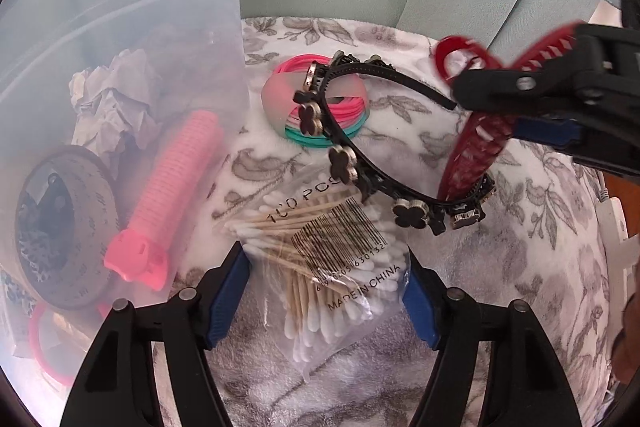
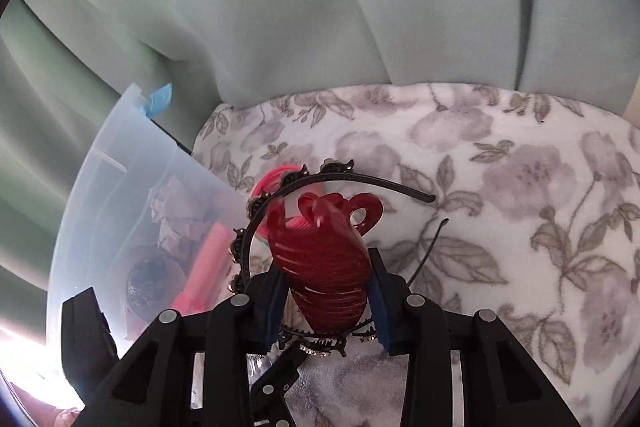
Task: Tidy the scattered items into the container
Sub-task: 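Lift the cotton swab bag with the left tool while the right tool lifts the claw clip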
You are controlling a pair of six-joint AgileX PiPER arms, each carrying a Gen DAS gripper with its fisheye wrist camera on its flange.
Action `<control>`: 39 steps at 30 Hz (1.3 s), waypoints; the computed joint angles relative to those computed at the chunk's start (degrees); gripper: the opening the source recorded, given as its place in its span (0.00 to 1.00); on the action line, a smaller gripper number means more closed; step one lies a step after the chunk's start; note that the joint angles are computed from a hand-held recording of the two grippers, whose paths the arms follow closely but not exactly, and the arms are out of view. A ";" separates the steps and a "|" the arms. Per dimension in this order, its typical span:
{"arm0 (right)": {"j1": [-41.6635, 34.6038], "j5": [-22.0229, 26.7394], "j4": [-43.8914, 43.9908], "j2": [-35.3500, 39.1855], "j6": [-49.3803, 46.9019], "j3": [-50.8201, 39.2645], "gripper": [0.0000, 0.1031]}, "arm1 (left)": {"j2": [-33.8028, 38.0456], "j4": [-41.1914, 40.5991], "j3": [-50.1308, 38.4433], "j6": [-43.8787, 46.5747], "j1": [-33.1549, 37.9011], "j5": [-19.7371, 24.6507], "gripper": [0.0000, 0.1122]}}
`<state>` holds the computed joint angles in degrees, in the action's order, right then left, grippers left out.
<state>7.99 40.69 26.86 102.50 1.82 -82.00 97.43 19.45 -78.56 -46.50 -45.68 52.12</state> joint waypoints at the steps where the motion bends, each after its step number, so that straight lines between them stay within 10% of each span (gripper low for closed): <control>1: -0.44 -0.15 -0.39 -1.16 0.58 0.79 0.38 | 0.20 -0.18 -0.43 0.30 0.12 0.35 0.63; 21: 0.05 -5.86 -8.64 -29.18 21.85 27.18 0.38 | -7.38 2.32 7.84 -6.06 -6.63 5.28 0.57; 39: 19.82 -0.10 -33.33 -44.61 60.15 33.74 0.38 | -17.95 1.52 10.57 -8.68 -14.42 13.01 0.56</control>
